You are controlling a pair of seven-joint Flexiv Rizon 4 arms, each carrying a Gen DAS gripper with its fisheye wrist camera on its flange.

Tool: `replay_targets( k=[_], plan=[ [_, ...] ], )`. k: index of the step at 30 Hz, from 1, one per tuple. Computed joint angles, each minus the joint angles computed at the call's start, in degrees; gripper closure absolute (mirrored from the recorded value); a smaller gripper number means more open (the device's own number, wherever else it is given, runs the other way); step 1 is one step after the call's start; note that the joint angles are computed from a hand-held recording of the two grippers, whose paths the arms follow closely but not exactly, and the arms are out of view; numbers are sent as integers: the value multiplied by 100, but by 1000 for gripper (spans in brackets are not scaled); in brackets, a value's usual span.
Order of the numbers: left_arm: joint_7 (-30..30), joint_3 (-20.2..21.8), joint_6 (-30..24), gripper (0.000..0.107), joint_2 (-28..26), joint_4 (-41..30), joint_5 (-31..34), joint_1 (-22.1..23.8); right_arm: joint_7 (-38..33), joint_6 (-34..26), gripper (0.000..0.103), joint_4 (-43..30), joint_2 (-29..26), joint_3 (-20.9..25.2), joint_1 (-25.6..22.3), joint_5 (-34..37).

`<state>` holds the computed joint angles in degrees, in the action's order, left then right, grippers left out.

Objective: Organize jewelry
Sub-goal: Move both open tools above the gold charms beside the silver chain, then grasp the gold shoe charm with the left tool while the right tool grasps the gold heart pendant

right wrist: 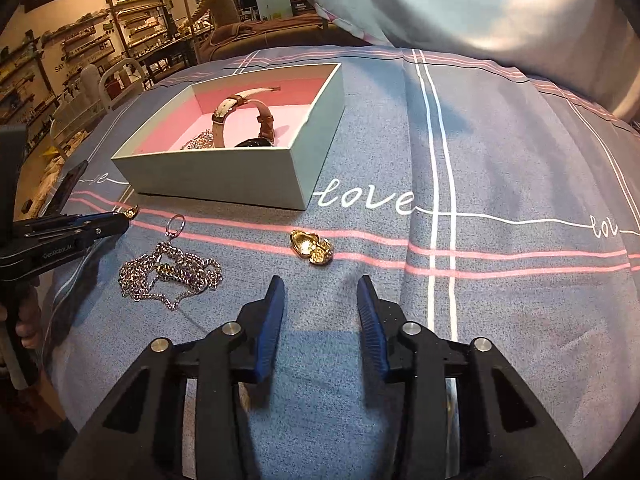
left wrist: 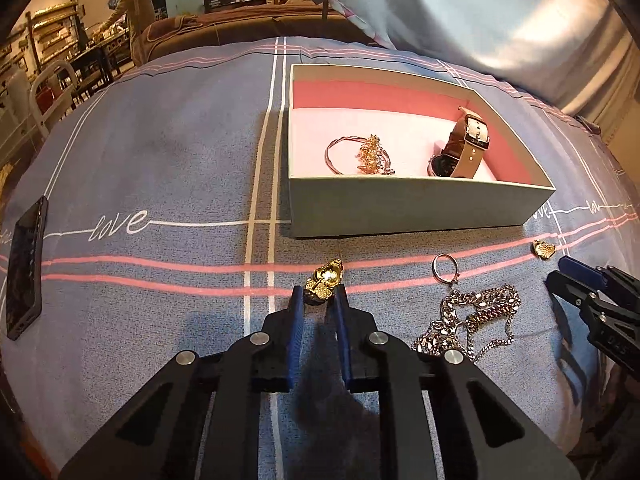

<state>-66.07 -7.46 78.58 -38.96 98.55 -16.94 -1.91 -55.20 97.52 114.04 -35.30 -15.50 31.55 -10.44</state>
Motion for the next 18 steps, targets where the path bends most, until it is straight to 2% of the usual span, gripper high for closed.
replay_targets(
  k=[2,6,9,13,18],
  plan=[
    [30,-79,46,92,57,88,-53,87,-101,-25,71,-148,-102,-57,8,-109],
    [107,-193,122,92,153,241,-114,209,-329,57,72,-326,-234,-14,-84,-227],
    [107,-168,124,92,200,287,-126,184,-527,58,72,-363,-323,-210,74,-283],
    [122,-201,123,92,227,319,-162,177,-612,164,86,-330,-346,-287,159,-126],
    [205,-243,104,92,243,341,-178,150,-611,75,88,-317,-350,-505,385,22]
  ],
)
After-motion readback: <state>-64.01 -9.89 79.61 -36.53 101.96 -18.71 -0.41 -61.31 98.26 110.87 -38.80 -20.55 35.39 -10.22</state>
